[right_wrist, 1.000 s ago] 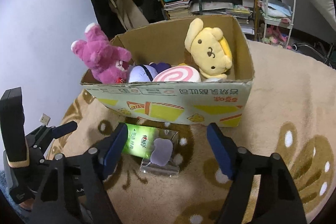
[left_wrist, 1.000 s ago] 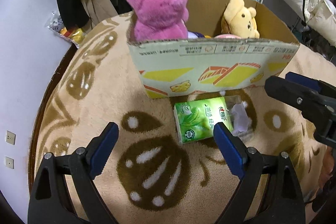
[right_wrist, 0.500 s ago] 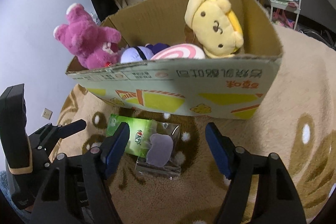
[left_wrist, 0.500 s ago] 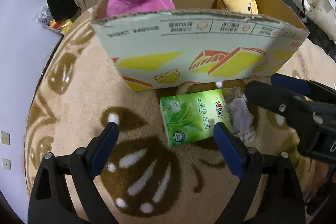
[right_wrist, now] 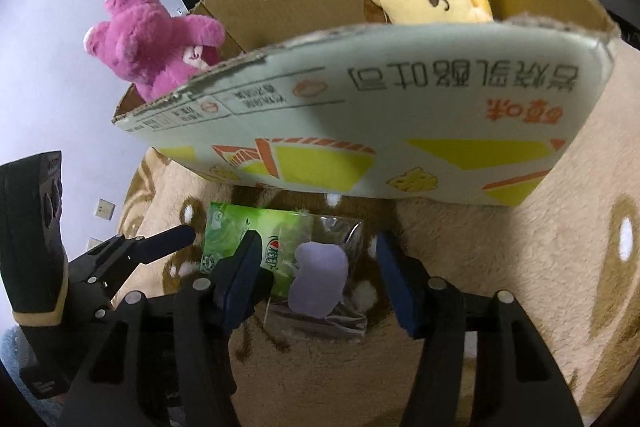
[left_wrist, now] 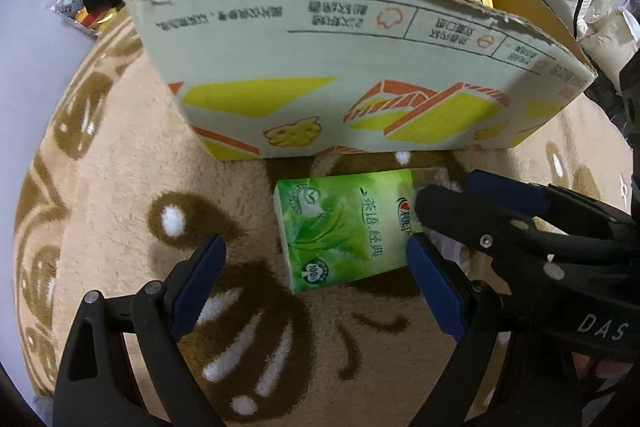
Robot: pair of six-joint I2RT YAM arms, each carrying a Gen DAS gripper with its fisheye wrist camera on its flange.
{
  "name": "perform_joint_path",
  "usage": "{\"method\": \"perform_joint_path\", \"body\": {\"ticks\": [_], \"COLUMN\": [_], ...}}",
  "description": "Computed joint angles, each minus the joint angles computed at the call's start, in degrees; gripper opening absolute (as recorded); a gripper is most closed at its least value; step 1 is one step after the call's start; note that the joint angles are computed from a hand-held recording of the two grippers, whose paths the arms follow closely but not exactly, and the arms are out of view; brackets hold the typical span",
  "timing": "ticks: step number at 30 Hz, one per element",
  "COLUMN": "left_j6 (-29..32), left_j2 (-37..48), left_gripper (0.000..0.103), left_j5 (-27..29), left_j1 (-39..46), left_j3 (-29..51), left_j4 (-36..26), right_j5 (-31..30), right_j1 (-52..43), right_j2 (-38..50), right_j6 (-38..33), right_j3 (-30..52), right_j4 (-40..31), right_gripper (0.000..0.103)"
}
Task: Organize soft objects
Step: 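Grasp the green tissue pack with left tool while right tool grasps the clear bag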
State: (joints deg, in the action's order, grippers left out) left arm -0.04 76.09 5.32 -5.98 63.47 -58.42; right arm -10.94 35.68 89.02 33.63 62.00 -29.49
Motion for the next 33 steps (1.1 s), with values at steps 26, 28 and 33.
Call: {"method": "perform_joint_path", "body": {"ticks": [26,28,33], "left_j6": [0.1,-0.74,-2.72], "left_j2": [4.24,4.48,3.51], "left_gripper": [0.091,0.09,0.079], "left_j5": [2.0,1.57,0.8], "left_j1": [-1.14,-1.98,-3.6], "left_j3": [-0.11,-0.47,-3.18], "left_j4": [3.99,4.68,6.61], "right_j5": [2.96,3.07,3.04], "right_j1": [0.24,0.2,-0.04], "right_j2": [2.46,2.45,2.34], "right_j6": [3.09,2.64,2.14], "right_j3": [0.95,0.95,0.97], "right_j4": [-0.46,-0.72,-0.8], "right_gripper": [0.049,0.049,0.049]}}
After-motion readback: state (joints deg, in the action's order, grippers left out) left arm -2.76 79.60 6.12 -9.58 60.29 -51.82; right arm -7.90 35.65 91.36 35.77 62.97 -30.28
